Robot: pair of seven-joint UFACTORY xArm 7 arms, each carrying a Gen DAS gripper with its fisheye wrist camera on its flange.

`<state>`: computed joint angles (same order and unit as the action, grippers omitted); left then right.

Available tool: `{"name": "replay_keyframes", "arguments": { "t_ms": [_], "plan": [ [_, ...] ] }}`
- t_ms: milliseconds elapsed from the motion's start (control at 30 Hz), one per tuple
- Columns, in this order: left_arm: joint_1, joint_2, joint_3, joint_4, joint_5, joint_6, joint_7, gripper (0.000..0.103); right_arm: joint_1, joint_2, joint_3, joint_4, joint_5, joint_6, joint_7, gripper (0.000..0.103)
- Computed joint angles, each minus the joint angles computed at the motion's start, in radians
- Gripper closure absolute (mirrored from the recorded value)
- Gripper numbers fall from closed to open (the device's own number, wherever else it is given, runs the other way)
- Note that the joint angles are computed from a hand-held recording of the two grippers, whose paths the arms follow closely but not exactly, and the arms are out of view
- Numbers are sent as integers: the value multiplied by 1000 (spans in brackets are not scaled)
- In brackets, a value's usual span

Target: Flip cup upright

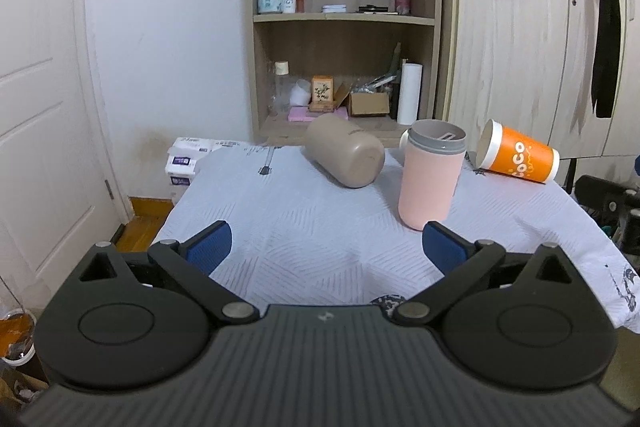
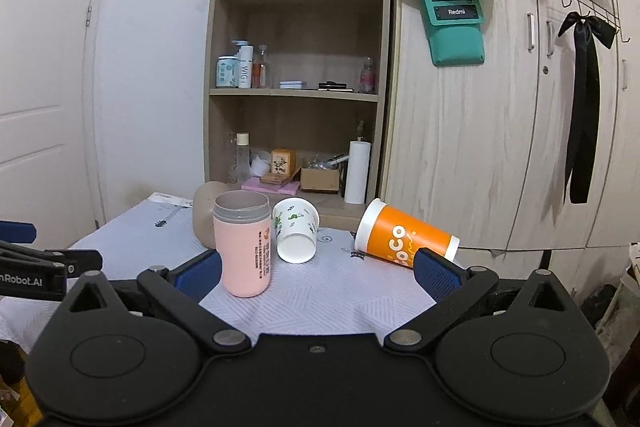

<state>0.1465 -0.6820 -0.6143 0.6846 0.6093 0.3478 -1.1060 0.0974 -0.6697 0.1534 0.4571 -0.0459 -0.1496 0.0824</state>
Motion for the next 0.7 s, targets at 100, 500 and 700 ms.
{"name": "replay_keyframes", "arguments": {
  "t_ms": [100,500,700],
  "plan": [
    [-8,8,3,9,-5,22,6,0,-4,1,6,3,-2,8,1,0],
    [-79,72,42,55,15,146,-4,0,-39,4,39,4,-7,11,23,0],
    [-70,48,38,36,76,119,-79,0,-68,3,64,0,-10,4,35,0]
  ]
}}
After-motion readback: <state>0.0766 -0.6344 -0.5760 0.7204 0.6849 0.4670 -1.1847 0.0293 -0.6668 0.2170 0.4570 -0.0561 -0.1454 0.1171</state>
